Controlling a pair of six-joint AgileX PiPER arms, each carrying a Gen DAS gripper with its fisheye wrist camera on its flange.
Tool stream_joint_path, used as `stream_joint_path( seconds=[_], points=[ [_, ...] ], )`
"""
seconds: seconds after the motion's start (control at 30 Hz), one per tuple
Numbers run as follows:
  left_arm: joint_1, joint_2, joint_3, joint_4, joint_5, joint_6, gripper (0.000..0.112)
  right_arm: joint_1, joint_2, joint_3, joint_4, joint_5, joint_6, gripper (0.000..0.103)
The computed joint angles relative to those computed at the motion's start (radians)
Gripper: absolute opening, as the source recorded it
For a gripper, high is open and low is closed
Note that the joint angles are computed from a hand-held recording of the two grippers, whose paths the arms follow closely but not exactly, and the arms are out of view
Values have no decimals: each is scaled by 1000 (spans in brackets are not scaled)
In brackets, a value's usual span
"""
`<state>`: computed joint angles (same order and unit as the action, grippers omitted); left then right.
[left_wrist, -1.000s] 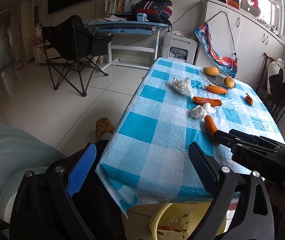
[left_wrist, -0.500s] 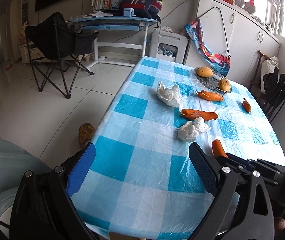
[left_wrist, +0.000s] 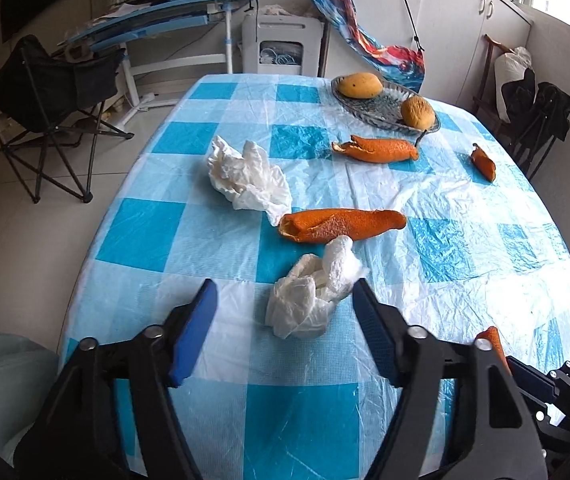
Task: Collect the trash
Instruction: 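Grasp the white tissue with the left gripper while the right gripper holds the carrot, then carry the tissue and carrot over the yellow basin and open both grippers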
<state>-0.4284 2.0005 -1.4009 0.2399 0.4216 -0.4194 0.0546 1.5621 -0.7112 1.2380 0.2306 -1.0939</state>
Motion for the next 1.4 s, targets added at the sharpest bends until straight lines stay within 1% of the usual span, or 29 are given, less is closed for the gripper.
stream_joint_path(
  seconds=[0.03, 0.07, 0.1, 0.13, 0.17, 0.23, 0.33, 0.43, 0.53, 0.67, 0.77, 0.83, 1.0, 1.17, 1.3, 1.37, 1.4],
  points=[
    [-1, 3, -3, 18, -9, -2, 41, -1, 1, 2, 28, 0, -29, 19],
    [-8, 12, -14, 50, -2, -25, 33, -5, 3, 3, 58, 4, -58, 19],
    [-9, 12, -13, 41, -5, -11, 25, -12, 3, 7, 86, 12, -86, 19],
    [-3, 6, -9, -4, -9, 30, 22, -21, 2, 9, 101, 24, -100, 19],
    [-2, -5, 5, -23, -17, 43, 21, -30, -1, 11, 106, 37, -101, 19],
    [4, -53, 70, -62, -58, 77, 21, -38, -17, 27, 127, 55, -116, 18],
    [23, -164, 212, -266, -146, 265, 21, -31, -67, 59, 154, 63, -138, 18],
    [22, -281, 343, -441, -199, 420, 21, -19, -129, 91, 142, 78, -116, 18],
    [7, -402, 460, -505, -227, 461, 21, 14, -210, 127, 87, 77, -50, 18],
    [-23, -552, 582, -418, -231, 352, 21, 76, -337, 182, -70, 62, 124, 18],
    [-62, -655, 657, -243, -217, 170, 21, 127, -423, 222, -233, 53, 301, 18],
    [-95, -718, 704, -99, -198, 23, 21, 164, -470, 249, -355, 49, 432, 18],
    [-163, -838, 808, 63, -141, -159, 21, 233, -540, 316, -545, 50, 643, 18],
    [-234, -867, 859, 184, -103, -308, 21, 268, -553, 378, -593, 29, 718, 18],
    [-324, -891, 880, 325, -61, -469, 21, 255, -561, 409, -567, 26, 707, 18],
    [-369, -907, 882, 386, -32, -542, 21, 260, -580, 415, -617, 30, 769, 18],
    [-387, -919, 885, 411, -17, -571, 21, 274, -592, 416, -672, 29, 833, 18]
  ],
)
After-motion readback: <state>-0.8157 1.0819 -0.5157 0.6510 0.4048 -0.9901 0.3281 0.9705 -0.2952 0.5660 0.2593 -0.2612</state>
